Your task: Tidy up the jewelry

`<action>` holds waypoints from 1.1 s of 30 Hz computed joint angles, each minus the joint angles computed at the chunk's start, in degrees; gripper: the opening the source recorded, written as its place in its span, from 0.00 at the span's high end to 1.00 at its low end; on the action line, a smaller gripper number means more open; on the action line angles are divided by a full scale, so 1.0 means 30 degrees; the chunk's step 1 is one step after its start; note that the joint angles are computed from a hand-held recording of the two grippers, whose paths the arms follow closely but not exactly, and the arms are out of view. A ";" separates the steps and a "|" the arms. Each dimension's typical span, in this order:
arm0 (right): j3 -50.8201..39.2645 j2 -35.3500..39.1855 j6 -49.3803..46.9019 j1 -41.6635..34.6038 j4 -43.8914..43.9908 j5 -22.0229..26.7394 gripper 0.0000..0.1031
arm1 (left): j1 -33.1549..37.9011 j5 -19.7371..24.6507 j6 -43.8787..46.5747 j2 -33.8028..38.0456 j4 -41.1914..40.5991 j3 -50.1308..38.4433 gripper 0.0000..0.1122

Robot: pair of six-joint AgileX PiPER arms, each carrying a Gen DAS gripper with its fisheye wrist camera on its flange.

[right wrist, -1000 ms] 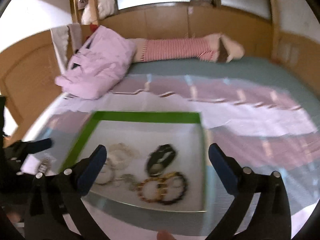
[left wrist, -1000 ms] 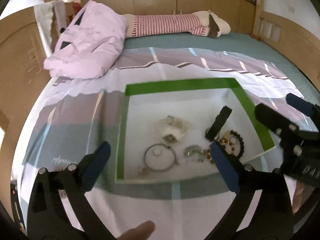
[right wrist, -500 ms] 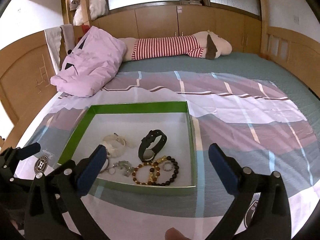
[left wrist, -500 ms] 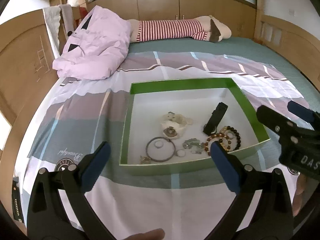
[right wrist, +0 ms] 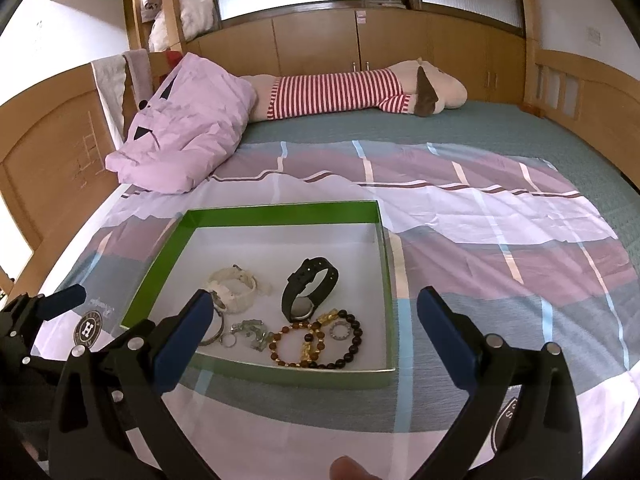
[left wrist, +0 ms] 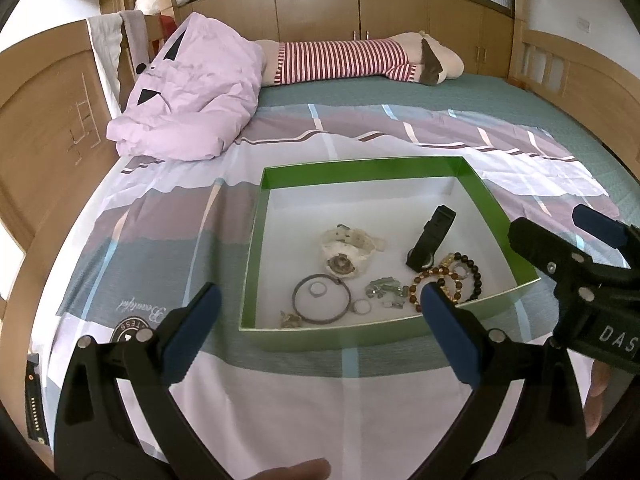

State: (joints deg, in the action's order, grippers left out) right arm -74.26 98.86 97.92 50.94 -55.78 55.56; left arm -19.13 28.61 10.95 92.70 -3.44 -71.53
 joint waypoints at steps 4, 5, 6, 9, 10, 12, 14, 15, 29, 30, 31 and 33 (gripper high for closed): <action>-0.0056 0.0046 -0.0102 0.0011 0.0038 -0.0103 0.01 | -0.0040 0.0001 -0.0043 -0.0016 -0.0018 0.0038 0.10; -0.0057 0.0047 -0.0112 0.0007 0.0064 -0.0119 0.01 | -0.0075 -0.0007 -0.0061 -0.0021 0.0001 0.0052 0.10; -0.0071 0.0045 -0.0091 0.0025 0.0048 -0.0117 0.01 | -0.0074 -0.0011 -0.0031 -0.0015 -0.0020 0.0057 0.10; -0.0112 0.0081 -0.0073 0.0039 0.0081 -0.0164 0.01 | -0.0098 -0.0010 -0.0050 -0.0012 -0.0007 0.0068 0.10; -0.0138 0.0108 -0.0063 0.0060 0.0087 -0.0158 0.01 | -0.0098 -0.0010 -0.0050 -0.0012 -0.0007 0.0068 0.10; -0.0164 0.0125 -0.0097 0.0057 0.0086 -0.0172 0.01 | -0.0140 -0.0040 -0.0231 -0.0011 0.0174 0.0076 0.10; -0.0174 0.0149 -0.0108 0.0062 0.0078 -0.0178 0.01 | -0.0129 -0.0015 -0.0173 -0.0002 0.0090 0.0071 0.10; -0.0174 0.0159 -0.0069 0.0084 0.0063 -0.0191 0.01 | -0.0123 -0.0035 -0.0187 -0.0025 0.0100 0.0108 0.10; -0.0427 0.0280 -0.0215 0.0193 0.0221 -0.0148 0.01 | -0.0135 -0.0175 -0.0390 -0.0010 0.0262 0.0291 0.10; -0.0398 0.0264 -0.0189 0.0179 0.0206 -0.0158 0.01 | -0.0131 -0.0186 -0.0370 -0.0009 0.0247 0.0304 0.10; -0.0401 0.0275 -0.0157 0.0184 0.0199 -0.0168 0.01 | -0.0118 -0.0153 -0.0323 0.0010 0.0207 0.0266 0.10; -0.0383 0.0255 -0.0211 0.0149 0.0249 -0.0218 0.01 | -0.0095 -0.0128 -0.0292 0.0010 0.0179 0.0256 0.10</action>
State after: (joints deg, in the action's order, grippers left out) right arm -75.41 99.63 97.29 51.39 -55.03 54.90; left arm -19.41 28.22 10.07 92.73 -2.91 -70.76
